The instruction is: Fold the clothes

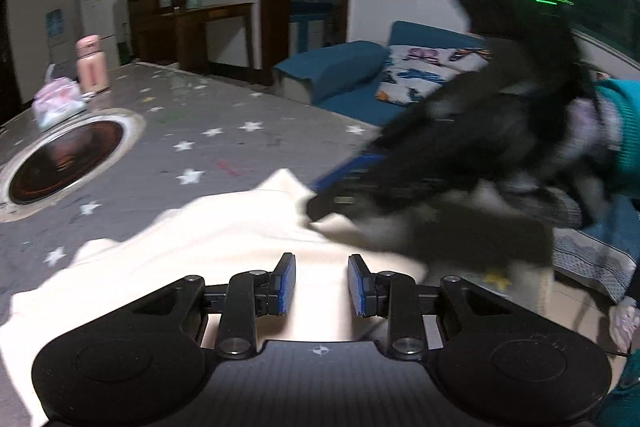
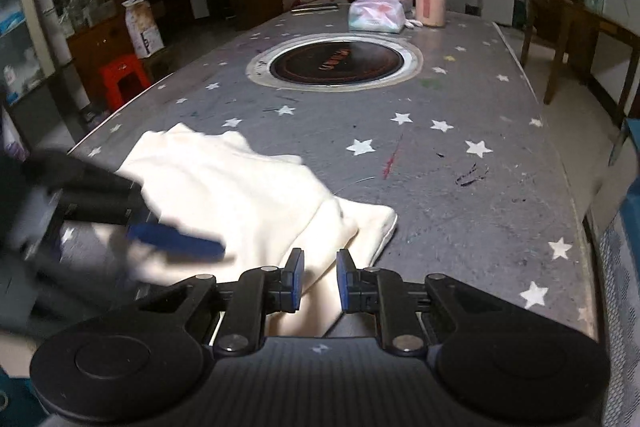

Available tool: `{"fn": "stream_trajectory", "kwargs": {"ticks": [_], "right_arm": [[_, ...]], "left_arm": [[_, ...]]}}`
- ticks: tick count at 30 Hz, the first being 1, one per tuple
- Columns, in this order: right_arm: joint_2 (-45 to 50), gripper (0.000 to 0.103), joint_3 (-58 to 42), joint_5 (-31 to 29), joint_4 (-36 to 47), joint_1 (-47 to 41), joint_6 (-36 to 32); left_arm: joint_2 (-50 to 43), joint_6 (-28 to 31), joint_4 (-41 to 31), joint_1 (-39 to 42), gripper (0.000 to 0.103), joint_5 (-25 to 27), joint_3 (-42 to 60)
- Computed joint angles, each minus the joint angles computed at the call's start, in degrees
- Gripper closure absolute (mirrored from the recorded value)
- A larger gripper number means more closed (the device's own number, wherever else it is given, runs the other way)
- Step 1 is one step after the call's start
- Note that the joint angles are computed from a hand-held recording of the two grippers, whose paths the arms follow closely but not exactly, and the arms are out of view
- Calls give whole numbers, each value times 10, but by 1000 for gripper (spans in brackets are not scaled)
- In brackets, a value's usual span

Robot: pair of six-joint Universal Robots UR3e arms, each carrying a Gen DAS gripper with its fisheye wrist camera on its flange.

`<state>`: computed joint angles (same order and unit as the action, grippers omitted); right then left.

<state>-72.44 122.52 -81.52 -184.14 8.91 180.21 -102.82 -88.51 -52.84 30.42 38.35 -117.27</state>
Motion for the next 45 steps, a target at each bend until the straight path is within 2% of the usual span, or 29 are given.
{"fn": "stream_trajectory", "kwargs": {"ticks": [3,8,14,17,20,21,23,24,27,28,30,34,38,40,45], "right_arm": [[37,87,-26,4,-2,-8,1],[73,87,-62,9,3,-10,-8],[77,84,-85,-4,30,-4,-27],[73,83,-83,-19,27,5,-27],[65,75,-77,-33,17,13,-20],[62,67,-74,-37,12,16,-16],[57,58,-70,-39,1,23,-9],[55,50,-71,-41,-5,30,-5],[55,40,-84,-37,-7,47,-5],[61,32,-96,-35,-2,54,-7],[75,23,-122,-32,9,67,-11],[127,19,-195,-37,36,95,-11],[189,16,-275,-54,74,114,-2],[212,10,-305,-61,94,118,1],[219,7,-341,-64,118,124,7]], "left_arm": [[3,21,-28,-10,74,7,-3],[-2,17,-15,-12,73,-4,-25],[27,40,-92,16,72,-7,-20],[61,69,-119,61,71,-13,-37],[76,66,-118,106,64,-21,-43],[79,58,-110,121,62,-25,-46],[77,19,-51,145,60,-33,-60],[68,-11,-13,153,60,-34,-63],[38,-87,79,172,57,-28,-63],[27,-109,106,178,57,-23,-63],[16,-135,129,190,56,-14,-59],[10,-129,103,213,56,-5,-47],[0,-130,121,210,54,-8,-56],[-3,-128,122,210,53,-10,-59],[-7,-124,100,211,52,-15,-48]]}}
